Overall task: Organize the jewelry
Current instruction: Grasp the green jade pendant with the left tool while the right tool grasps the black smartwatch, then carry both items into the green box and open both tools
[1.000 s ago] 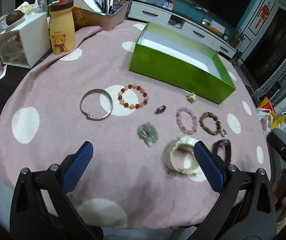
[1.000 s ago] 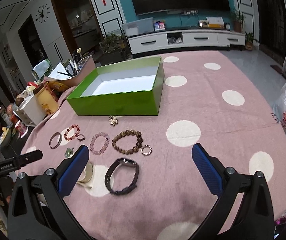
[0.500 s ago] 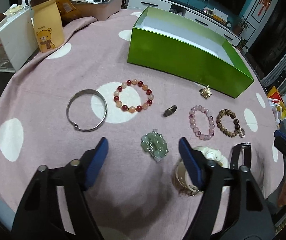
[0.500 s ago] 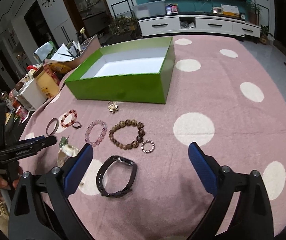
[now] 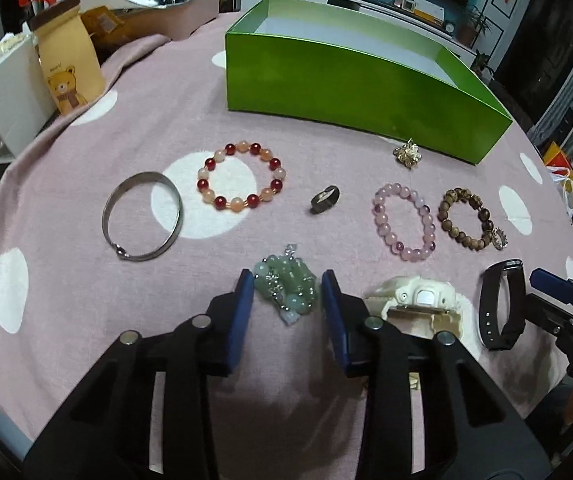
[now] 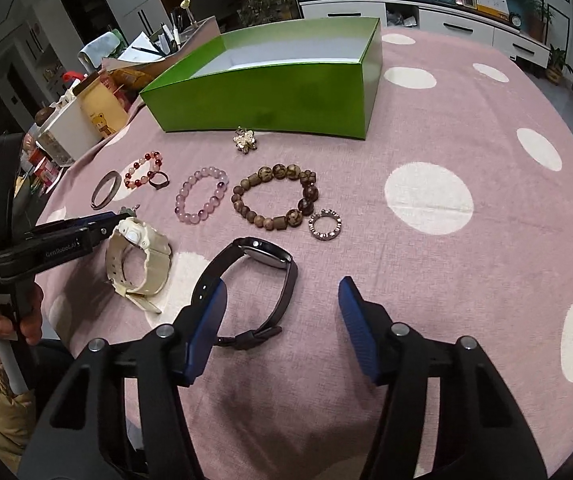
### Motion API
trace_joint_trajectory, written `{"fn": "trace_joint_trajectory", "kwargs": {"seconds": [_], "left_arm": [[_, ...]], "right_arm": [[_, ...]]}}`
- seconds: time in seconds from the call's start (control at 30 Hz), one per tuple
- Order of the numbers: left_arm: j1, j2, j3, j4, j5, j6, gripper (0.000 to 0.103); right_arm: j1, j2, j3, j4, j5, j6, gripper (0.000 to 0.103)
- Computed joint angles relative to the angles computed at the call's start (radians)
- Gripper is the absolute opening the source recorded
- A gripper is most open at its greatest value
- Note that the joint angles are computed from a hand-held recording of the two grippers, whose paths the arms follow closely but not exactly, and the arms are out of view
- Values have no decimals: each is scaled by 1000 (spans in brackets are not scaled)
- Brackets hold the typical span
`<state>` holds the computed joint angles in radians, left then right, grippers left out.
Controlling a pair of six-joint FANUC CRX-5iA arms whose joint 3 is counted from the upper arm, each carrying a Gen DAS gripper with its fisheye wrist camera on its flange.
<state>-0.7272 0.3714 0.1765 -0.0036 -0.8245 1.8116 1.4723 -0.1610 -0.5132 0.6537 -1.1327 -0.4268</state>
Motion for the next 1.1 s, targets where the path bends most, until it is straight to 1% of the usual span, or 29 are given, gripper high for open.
{"fn": "trace_joint_trajectory", "kwargs": {"seconds": [0.07,0.13,0.2,0.23,0.27,0.3,0.5,0.6,0.87,1.1], "left_arm": [[0,-2,-3,-7,7,5,28],[4,-7,-15,1,21,4,25],[5,-10,-22,6,30,2,22],[5,-12,-27,9,38,-1,18],[3,-14,-29,5,41,3,16],[1,-15,-28,-5,42,11,16],[4,-28,-41,-4,64,20,13],[10,-35,-54,13,79,15,13],[27,-86,-113,108,175,-58,12],[28,-68,-57,157,213,-97,13]], "right_arm": [[-5,6,2,-3,6,7,54],[-11,11,4,-10,17,18,49],[-16,21,9,-19,21,35,40],[-17,26,13,-23,21,43,37],[-17,29,15,-27,19,49,31],[-18,32,15,-27,18,52,24],[-11,42,17,-15,-2,50,4],[1,48,20,14,-32,40,3],[28,0,-19,124,-87,-52,3],[4,-18,-7,202,-157,-45,3]]}}
